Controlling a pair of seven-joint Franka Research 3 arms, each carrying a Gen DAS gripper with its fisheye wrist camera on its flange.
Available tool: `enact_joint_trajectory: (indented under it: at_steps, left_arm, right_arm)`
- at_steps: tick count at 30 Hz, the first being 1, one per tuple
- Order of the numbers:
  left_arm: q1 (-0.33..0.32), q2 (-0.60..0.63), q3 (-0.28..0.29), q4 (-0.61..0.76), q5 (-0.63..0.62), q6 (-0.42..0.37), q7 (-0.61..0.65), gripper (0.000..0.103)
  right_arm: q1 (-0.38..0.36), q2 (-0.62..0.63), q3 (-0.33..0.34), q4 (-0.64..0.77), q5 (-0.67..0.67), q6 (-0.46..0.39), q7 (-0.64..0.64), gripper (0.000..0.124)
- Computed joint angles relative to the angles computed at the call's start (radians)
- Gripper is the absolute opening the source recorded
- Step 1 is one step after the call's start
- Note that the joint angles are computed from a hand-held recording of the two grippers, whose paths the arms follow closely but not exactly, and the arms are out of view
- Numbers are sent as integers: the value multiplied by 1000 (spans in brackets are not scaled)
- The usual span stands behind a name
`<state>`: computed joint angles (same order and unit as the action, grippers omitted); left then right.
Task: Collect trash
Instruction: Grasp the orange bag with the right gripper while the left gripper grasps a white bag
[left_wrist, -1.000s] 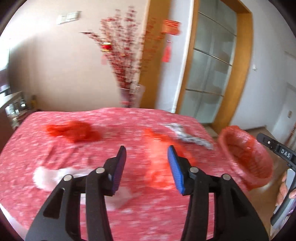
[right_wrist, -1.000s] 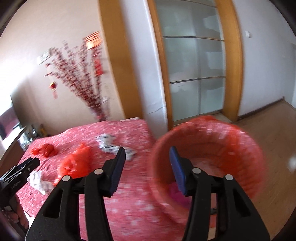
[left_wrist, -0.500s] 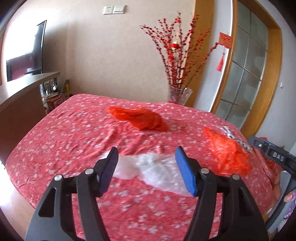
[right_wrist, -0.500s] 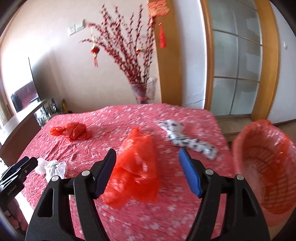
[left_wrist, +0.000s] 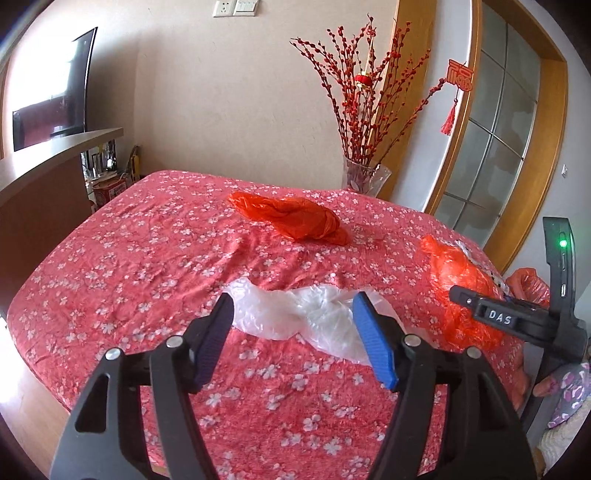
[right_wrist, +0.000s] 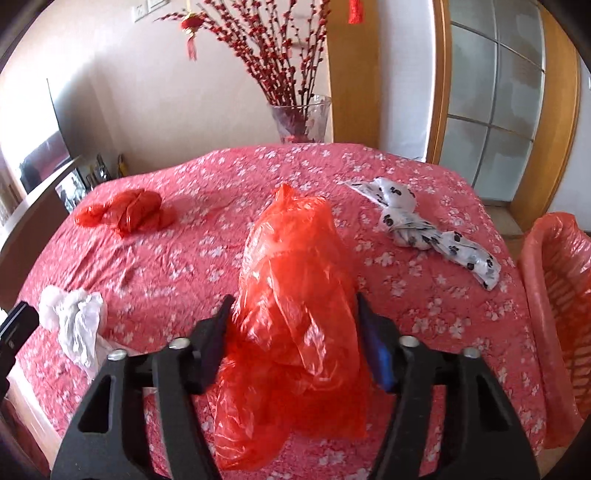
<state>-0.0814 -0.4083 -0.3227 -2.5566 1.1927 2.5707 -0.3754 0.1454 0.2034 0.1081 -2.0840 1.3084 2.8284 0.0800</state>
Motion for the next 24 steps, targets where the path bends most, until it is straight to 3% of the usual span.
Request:
enact_joint_trajectory:
  at_steps: [5,18,21,24]
  left_arm:
    - [-5,32,3,24,4,16,27,71]
    - [-24,206,68,124,-152,39,198,75]
    - [-31,229,58,148,-136,-3,205,56]
    - [-31,235,74,150,-122,43,199,38]
  right_arm:
    - [-11,-20,-7,-10,42,-29,-35,37]
    - [-31,-88,-60,-52,92,-104,-81,36]
    - [-32,-101,-67,-60,106,-114,-94,36]
    - [-36,-113,-75,-65,123,-128,-105,36]
